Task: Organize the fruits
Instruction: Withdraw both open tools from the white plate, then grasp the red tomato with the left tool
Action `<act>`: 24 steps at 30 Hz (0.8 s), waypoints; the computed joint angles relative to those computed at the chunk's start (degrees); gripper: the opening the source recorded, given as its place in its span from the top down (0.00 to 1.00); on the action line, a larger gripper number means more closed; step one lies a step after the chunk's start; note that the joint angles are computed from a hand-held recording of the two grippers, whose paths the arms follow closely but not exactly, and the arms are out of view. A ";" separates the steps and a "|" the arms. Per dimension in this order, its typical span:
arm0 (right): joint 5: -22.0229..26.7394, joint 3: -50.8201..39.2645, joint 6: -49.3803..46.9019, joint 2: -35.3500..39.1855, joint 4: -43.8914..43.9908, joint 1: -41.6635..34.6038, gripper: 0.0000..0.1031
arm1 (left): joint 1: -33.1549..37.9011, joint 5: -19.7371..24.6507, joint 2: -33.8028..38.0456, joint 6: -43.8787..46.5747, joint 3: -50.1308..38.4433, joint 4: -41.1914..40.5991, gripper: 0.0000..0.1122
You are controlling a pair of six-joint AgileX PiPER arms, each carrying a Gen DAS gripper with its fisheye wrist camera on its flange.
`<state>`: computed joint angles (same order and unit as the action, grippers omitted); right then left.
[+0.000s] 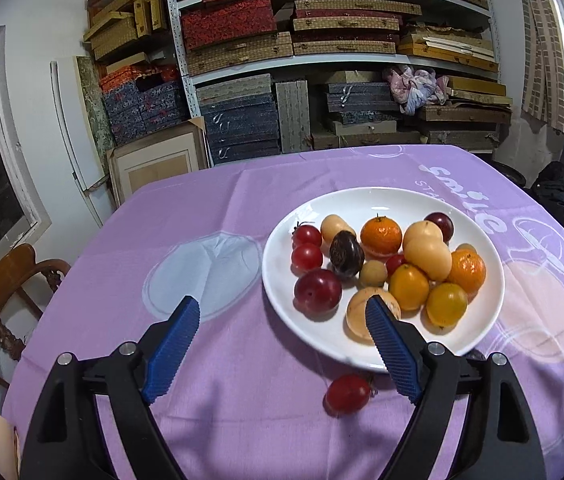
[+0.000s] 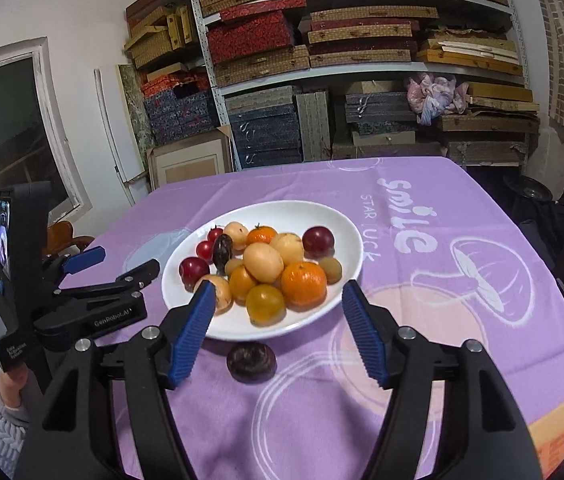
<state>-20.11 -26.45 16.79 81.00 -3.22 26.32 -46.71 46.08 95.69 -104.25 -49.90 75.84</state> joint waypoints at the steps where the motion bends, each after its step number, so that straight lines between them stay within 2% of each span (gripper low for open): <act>1: -1.65 2.17 0.45 -0.27 0.11 0.06 0.36 | -0.63 -0.06 -0.26 -0.99 0.95 -0.21 0.24; 6: -6.10 8.25 -0.38 0.59 2.27 0.34 0.34 | -2.62 -0.41 0.11 -4.81 3.55 -0.53 0.24; 11: -8.28 9.89 2.92 0.35 -1.36 -1.40 0.31 | -2.31 -1.53 2.20 -5.74 3.27 -0.56 0.24; 15: -7.64 9.27 5.22 0.88 -4.10 -2.64 0.27 | -0.32 -4.33 3.98 -5.20 2.75 -0.74 0.24; 17: -7.04 8.90 6.20 1.01 -5.06 -2.92 0.26 | 1.34 -7.50 4.58 -5.16 2.76 -0.30 0.24; 19: -6.94 8.73 7.21 1.17 -6.16 -3.29 0.25 | 1.83 -8.54 4.43 -8.56 4.09 2.61 0.20; 24: -6.83 8.63 8.64 1.23 -7.83 -3.85 0.23 | 3.46 -12.67 3.52 -9.84 6.94 5.95 0.20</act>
